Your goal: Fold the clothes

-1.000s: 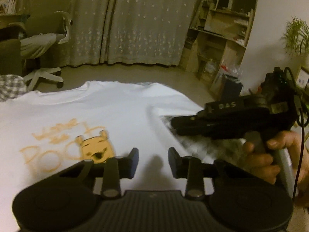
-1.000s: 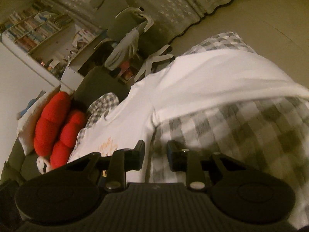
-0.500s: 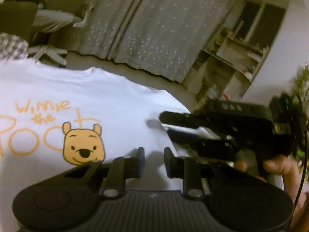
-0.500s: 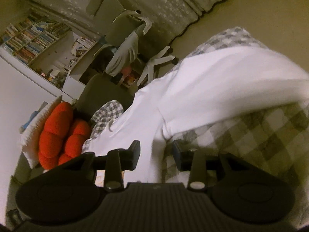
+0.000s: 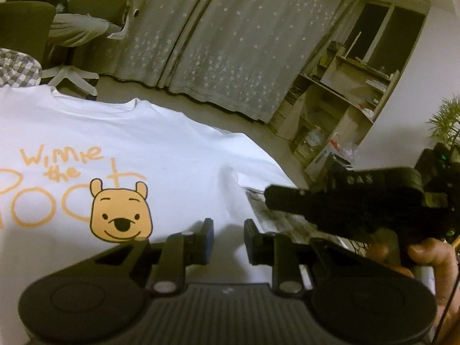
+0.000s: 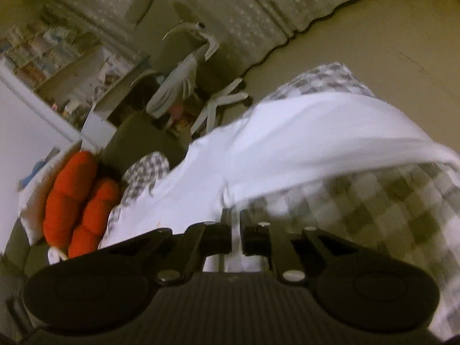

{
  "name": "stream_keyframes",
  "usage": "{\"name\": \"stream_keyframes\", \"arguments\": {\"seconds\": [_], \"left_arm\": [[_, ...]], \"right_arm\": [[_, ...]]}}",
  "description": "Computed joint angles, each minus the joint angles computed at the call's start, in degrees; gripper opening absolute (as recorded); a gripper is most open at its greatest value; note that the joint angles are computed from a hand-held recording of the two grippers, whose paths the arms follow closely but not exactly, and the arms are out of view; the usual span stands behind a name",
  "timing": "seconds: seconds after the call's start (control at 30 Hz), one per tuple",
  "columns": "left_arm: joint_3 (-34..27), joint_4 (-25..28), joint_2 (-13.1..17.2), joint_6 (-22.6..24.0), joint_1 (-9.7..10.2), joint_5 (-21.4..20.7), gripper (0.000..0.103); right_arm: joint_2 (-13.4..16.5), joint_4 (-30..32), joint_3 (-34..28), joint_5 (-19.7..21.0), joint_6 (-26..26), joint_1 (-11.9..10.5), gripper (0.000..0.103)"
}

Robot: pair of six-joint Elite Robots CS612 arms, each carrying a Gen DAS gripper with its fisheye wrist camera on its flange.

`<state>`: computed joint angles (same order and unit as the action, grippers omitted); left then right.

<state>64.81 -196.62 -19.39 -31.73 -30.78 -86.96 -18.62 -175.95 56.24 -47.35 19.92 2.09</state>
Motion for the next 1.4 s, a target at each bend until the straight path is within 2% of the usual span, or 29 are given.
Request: {"name": "stream_keyframes", "arguments": {"seconds": [0.1, 0.23, 0.43, 0.57, 0.63, 0.67, 0.7, 0.83, 0.87, 0.9, 0.93, 1.07, 1.27, 1.4], "left_arm": [[0.14, 0.29, -0.17, 0.69, -0.05, 0.06, 0.024], [0.31, 0.55, -0.44, 0.8, -0.05, -0.24, 0.024], [-0.05, -0.36, -0.71, 3.5, -0.49, -2.77, 0.024], [0.17, 4.54, -1.38, 8.09, -1.56, 0.91, 0.024], [0.45, 4.88, -1.42, 8.63, -1.61, 1.64, 0.018], [0.56, 4.55, -1.4, 7.62, -1.28, 0.61, 0.009], [0.65, 4.13, -1.36, 6.38, -0.89, -0.66, 0.007], [0.36, -0.86, 0.14, -5.69, 1.45, -8.88, 0.005], [0.06, -2.32, 0.72, -9.02, 1.99, -10.75, 0.005], [-0.3, -4.11, 1.37, -11.9, 2.42, -12.32, 0.004], [-0.73, -5.98, 2.06, -14.76, 2.82, -13.78, 0.004], [-2.39, -11.58, 4.29, -23.27, 3.63, -17.39, 0.004], [-3.78, -16.28, 6.19, -30.01, 3.92, -19.42, 0.004], [-4.14, -17.26, 6.63, -31.49, 3.76, -19.49, 0.004]], "right_arm": [[-2.75, 1.94, 4.91, 1.67, -6.75, -0.27, 0.014], [-6.17, 4.02, 11.71, 1.2, -14.05, -0.47, 0.013], [-8.16, 0.52, 16.43, 2.71, -13.61, -0.81, 0.014], [-8.57, 1.65, 16.43, 1.16, -16.2, 0.01, 0.014], [-8.55, 1.71, 16.3, 0.69, -16.42, 0.21, 0.014], [-8.37, 1.7, 16.0, 0.55, -16.21, 0.31, 0.014], [-8.3, 1.58, 15.93, 0.6, -16.04, 0.31, 0.014], [-8.01, 0.88, 16.0, 1.35, -15.18, 0.08, 0.017], [-7.79, 0.66, 15.79, 1.76, -14.49, 0.02, 0.023], [-7.53, 0.13, 15.64, 2.74, -13.56, -0.09, 0.034], [-7.26, -0.44, 15.47, 3.71, -12.59, -0.2, 0.041], [-6.44, -1.31, 14.65, 5.84, -10.45, -0.2, 0.042], [-3.83, -3.44, 11.79, 12.41, -1.88, -1.0, 0.042], [-1.86, -6.08, 9.61, 17.23, 5.59, -1.61, 0.038]]}}
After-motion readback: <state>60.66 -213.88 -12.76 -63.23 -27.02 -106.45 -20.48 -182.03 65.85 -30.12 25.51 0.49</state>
